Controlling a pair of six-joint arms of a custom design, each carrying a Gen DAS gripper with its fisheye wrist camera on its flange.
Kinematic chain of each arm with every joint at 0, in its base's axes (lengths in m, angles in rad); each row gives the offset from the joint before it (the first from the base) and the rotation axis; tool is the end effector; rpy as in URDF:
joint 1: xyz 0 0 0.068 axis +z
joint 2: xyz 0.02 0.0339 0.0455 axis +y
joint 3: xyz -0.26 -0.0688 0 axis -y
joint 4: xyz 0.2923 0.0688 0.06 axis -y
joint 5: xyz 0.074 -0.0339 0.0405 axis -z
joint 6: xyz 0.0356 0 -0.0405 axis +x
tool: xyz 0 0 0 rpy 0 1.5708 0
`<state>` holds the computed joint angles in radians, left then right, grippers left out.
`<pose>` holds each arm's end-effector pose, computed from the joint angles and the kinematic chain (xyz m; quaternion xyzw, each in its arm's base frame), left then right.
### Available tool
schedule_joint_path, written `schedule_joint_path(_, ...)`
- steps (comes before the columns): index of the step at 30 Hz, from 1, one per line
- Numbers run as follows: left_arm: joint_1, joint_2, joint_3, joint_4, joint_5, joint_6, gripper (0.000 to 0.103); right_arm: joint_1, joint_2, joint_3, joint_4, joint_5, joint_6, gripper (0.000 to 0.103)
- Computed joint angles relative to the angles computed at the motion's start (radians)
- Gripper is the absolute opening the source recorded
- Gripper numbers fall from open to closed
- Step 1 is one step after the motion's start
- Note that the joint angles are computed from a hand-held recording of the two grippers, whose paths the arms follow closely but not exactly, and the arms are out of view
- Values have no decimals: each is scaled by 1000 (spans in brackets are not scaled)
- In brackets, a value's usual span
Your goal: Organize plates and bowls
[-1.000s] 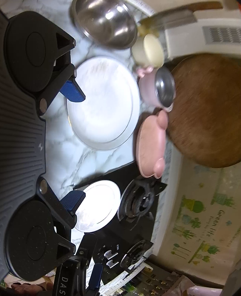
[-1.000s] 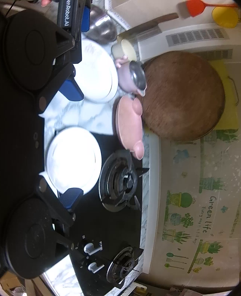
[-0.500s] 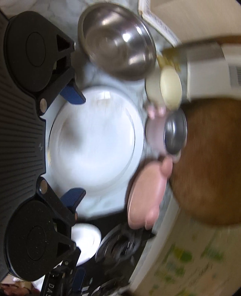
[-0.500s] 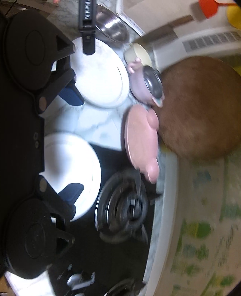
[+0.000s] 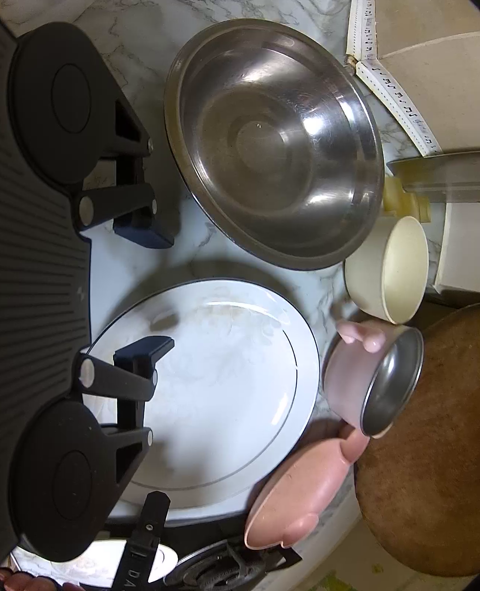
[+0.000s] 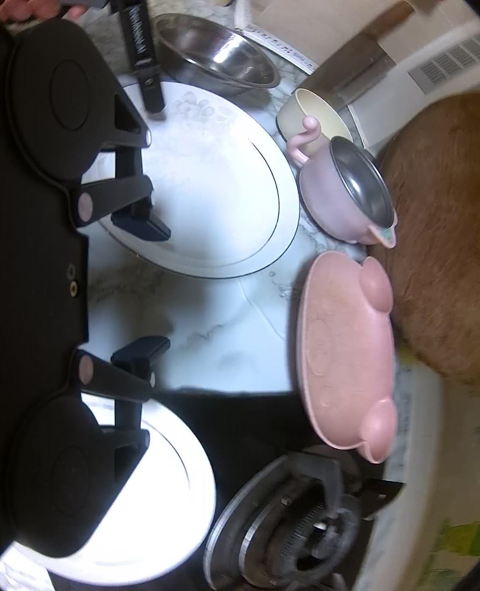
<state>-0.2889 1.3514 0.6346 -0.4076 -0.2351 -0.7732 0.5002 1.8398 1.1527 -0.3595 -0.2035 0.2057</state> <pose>0.2613 -0.0690 0.1225 -0.2574 0.9340 -0.0127 0.2475 0.3542 0.2018 0.1309 -0.1670 0.9466 0.1812 0.2080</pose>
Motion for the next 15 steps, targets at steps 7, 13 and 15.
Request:
schedule_joint_path(7, 22, 15, -1, 27, 49, 4, 30, -1, 57, 54, -43, -36, 63, 33)
schedule_joint_path(13, 24, 10, -1, 35, 70, 8, 18, -12, 48, 44, -31, -98, 100, 10)
schedule_joint_path(15, 23, 5, -4, 33, 75, 10, 18, -1, 46, 49, -40, -76, 102, 10)
